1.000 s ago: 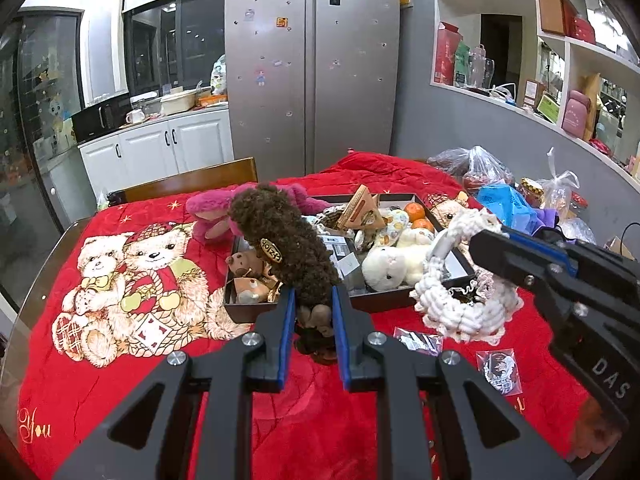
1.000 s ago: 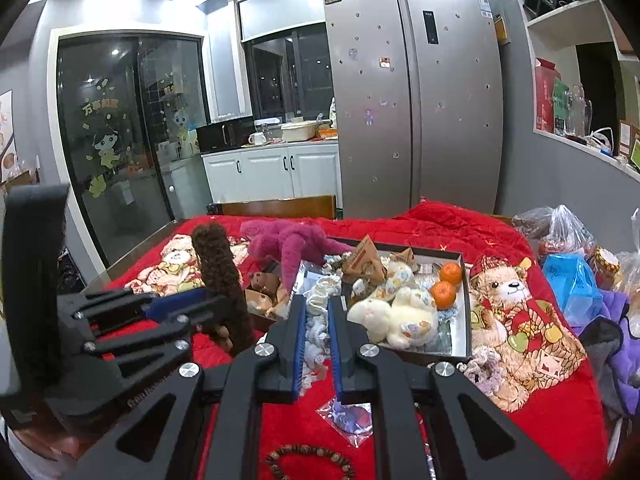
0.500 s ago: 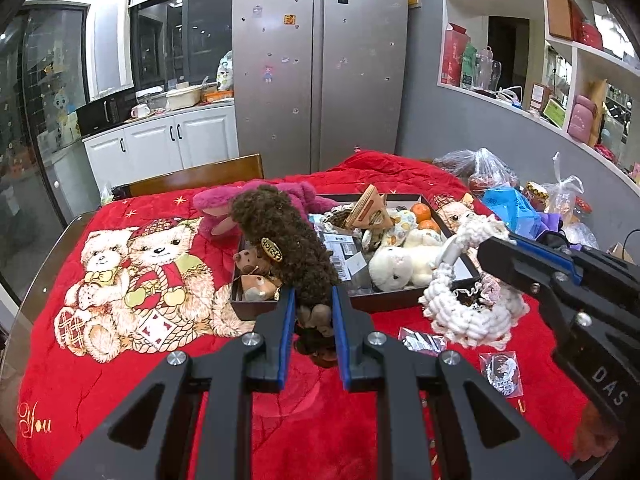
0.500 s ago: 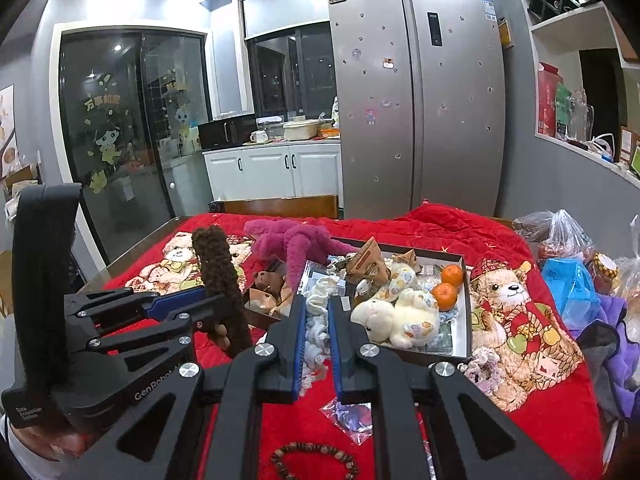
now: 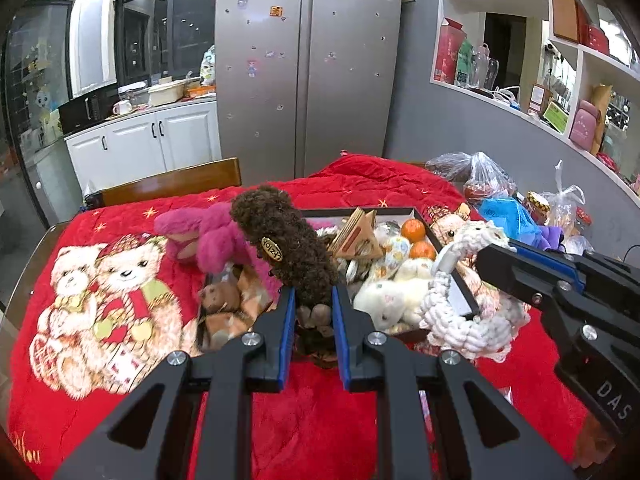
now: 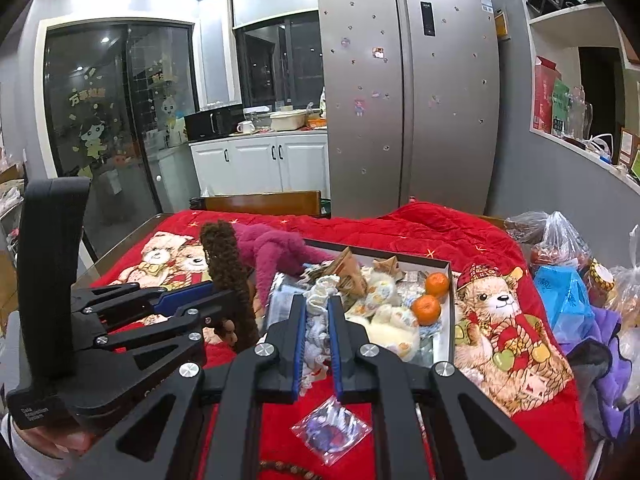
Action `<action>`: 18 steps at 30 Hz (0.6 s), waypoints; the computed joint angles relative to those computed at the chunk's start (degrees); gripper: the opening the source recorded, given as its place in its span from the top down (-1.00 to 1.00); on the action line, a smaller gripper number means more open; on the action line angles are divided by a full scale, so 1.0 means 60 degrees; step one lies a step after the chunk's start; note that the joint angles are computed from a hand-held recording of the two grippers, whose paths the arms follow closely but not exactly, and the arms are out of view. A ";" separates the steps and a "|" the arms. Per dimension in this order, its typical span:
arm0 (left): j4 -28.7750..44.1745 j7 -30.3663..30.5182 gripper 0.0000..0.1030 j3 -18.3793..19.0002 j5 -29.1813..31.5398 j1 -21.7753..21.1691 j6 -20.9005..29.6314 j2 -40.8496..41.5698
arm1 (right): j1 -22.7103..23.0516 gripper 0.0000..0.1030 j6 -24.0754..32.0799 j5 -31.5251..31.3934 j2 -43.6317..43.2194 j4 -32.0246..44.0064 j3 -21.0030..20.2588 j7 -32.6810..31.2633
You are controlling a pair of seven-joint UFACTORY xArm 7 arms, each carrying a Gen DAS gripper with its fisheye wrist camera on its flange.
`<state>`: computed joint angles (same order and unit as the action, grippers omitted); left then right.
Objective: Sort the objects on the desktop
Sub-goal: 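Carry the brown scrunchie in left tool while right tool carries the white scrunchie over the tray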
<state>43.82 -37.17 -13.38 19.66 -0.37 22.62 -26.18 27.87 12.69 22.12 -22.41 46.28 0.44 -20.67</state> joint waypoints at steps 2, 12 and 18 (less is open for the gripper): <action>0.0259 0.0040 0.63 0.0038 0.0055 0.0068 -0.0116 0.0367 | 0.0060 0.79 0.0118 0.0086 0.0374 0.0385 -0.0154 -0.0155; 0.2087 0.0191 0.64 0.0727 0.0396 0.0020 -0.0793 0.2748 | -0.0704 0.79 0.0509 0.0878 0.2708 0.2629 0.0148 -0.1271; 0.2631 0.0156 0.64 0.1168 0.0449 -0.0304 -0.0993 0.3543 | -0.1461 0.79 0.0588 0.1476 0.3769 0.3625 0.0644 -0.1740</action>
